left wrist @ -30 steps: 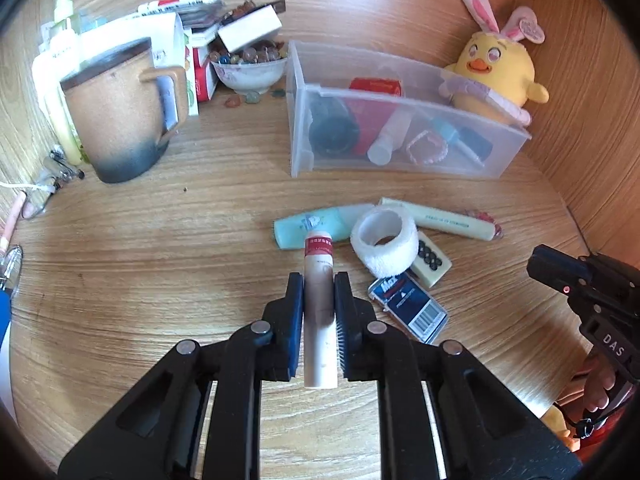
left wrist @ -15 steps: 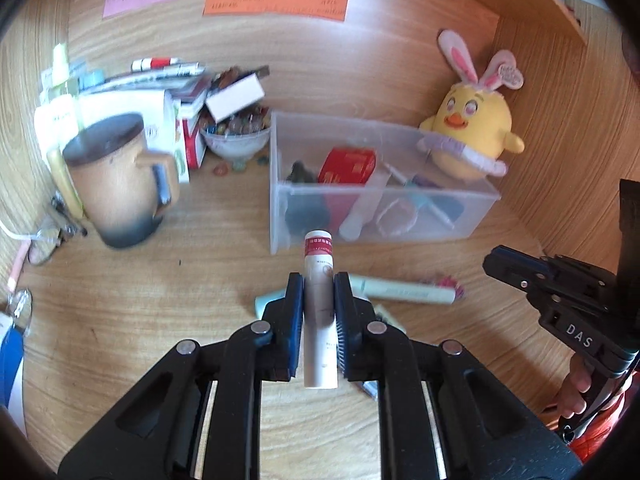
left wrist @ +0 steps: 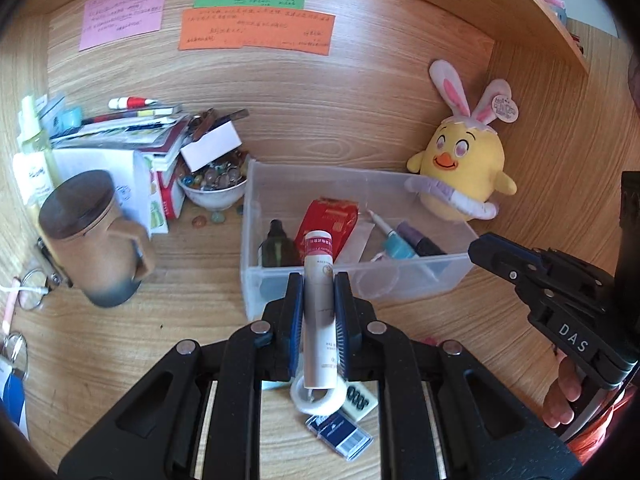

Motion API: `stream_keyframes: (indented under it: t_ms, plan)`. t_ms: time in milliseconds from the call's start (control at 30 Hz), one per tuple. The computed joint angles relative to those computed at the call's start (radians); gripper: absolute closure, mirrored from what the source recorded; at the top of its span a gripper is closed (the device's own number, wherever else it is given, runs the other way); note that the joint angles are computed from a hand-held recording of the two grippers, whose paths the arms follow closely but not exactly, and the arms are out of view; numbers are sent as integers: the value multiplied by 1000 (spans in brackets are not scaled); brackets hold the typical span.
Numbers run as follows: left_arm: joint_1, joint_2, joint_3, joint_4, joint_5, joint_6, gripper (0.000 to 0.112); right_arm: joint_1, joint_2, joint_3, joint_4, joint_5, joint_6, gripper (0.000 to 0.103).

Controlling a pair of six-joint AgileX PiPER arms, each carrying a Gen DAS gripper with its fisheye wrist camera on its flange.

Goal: Organize objects
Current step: 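Carry the lip balm tube and bead into the clear box and release both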

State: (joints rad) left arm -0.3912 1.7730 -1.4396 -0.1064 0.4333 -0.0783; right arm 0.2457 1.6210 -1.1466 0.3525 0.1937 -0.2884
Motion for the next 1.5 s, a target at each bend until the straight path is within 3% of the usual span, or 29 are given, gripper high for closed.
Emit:
stream_keyframes:
  t_ms: [300, 933, 1300, 1500]
  plan:
    - [-7, 108, -170, -24, 79, 12, 98, -22, 61, -94, -40, 21, 14, 91]
    - [8, 442, -705, -38, 409, 10, 98, -38, 286, -373, -269, 140, 218, 91]
    - [-1, 649, -1064, -59, 639, 23, 98, -69, 368, -442, -248, 211, 216, 91]
    - [-7, 672, -1117, -70, 680, 40, 98, -65, 396, -468, -274, 242, 235, 91]
